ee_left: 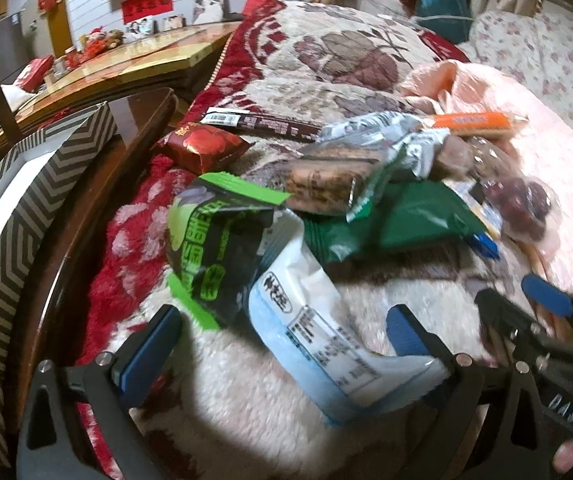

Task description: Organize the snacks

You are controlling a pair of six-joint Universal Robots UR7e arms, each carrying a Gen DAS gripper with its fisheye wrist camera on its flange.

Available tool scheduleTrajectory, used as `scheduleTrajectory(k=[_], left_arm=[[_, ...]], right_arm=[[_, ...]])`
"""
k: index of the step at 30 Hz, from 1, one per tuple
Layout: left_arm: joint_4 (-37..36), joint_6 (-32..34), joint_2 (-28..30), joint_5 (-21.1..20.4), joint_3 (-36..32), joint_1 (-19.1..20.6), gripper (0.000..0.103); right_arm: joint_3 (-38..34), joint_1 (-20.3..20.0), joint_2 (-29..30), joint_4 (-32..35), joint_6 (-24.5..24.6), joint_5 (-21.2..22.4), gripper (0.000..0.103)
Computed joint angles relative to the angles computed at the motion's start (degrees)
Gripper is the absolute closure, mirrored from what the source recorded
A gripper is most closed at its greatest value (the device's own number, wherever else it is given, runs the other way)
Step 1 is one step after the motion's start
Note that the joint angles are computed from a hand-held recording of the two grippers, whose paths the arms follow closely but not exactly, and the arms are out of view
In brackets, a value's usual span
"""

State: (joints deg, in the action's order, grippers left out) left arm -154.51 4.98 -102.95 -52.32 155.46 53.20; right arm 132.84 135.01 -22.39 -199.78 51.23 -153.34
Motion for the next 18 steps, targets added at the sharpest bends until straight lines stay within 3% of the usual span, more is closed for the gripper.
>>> scheduleTrajectory(k=[4,10,13,18], left_arm=[[11.2,-3.2,-6.9,-0.1,-1.7,-1.2,0.000],[23.5,-4.9,-21.9,1.0,-2.8,-5.3,0.000],[28.7,-6.1,-25.4,1.3,-4.3,-5.9,0.000],[31.1,-7.5,-26.4,0.5,-5.8,-4.6,0.000]], right_arm=[[0.5,1.8,-2.3,3.9,3.4,0.2,0.021],[-1.6,6.4,-4.7,10.2,3.9,-1.7,0.021],[-2.8,7.7,-4.9,11.1,2.1,-1.5,0.021],[-4.4,9.3,-4.7,10.7,-1.0,0.5,0.021]])
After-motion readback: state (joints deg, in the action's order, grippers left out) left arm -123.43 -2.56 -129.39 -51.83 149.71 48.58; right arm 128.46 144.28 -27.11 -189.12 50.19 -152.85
